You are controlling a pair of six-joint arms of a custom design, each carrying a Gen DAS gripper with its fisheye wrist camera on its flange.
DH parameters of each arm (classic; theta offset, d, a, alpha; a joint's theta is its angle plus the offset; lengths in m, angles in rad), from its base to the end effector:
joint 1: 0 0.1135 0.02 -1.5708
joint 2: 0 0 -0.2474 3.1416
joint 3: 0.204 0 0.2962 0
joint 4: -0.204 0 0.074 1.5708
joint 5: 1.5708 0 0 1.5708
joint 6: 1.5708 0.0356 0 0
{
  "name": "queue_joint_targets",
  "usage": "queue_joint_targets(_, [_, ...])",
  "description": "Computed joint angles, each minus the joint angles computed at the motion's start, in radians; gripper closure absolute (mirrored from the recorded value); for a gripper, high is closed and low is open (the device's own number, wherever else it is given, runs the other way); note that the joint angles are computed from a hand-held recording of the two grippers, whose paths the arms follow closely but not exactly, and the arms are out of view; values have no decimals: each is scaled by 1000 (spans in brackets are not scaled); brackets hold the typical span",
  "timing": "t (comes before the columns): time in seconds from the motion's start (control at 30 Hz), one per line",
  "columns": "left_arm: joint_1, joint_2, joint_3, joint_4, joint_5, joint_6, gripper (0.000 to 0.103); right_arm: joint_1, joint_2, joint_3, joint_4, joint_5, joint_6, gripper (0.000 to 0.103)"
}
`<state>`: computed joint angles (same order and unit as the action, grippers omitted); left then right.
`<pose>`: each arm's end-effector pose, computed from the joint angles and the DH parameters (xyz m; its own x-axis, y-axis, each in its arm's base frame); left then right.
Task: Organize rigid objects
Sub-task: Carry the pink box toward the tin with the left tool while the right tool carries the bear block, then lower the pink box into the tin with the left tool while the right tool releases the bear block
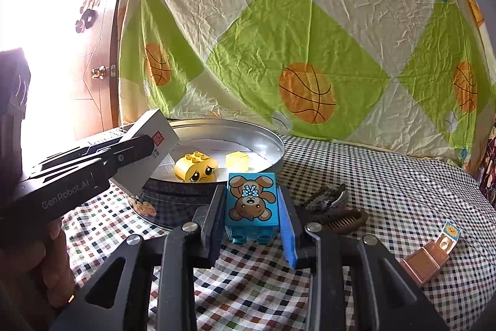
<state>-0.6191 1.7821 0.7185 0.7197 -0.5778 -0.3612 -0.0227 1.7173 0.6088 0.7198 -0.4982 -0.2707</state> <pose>0.3069 -0.1948 0.0960 -0.2807 -0.1635 -0.9458 -0.0340 0.9865 -0.1604 0.3369 0.0094 0.0855 -0.2522 -0.2292 -0.9401 -0.5081 0.8582 -0.0730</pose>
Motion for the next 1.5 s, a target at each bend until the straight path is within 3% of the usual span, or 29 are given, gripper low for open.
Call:
queue_joint_targets(0.17, [42,-41,0,-41,37,15,79,29,-30,78,-126,-28,3,69])
queue_joint_targets(0.3, [91,-69,39,-135,87,28,79,73,-8,203,-273,-36,2,69])
queue_joint_targets(0.67, [265,27,307,-507,268,11,79,184,293,648,-558,90,43,69])
queue_joint_targets(0.83, [306,94,398,-608,310,-6,79,192,374,743,-609,115,61,69])
queue_joint_targets(1.07, [301,145,447,-641,302,7,78,196,403,768,-609,126,78,69])
queue_joint_targets(1.1, [300,146,447,-638,296,3,76,197,402,766,-602,135,84,67])
queue_joint_targets(1.17, [297,146,443,-633,281,-5,59,191,398,761,-595,127,99,57])
queue_joint_targets(1.27, [287,119,403,-599,250,-17,44,176,369,722,-571,115,113,49])
queue_joint_targets(1.43, [226,50,304,-516,187,-23,32,110,278,598,-505,62,117,42])
queue_joint_targets(1.5, [195,40,281,-491,168,-24,32,74,241,546,-485,46,109,39])
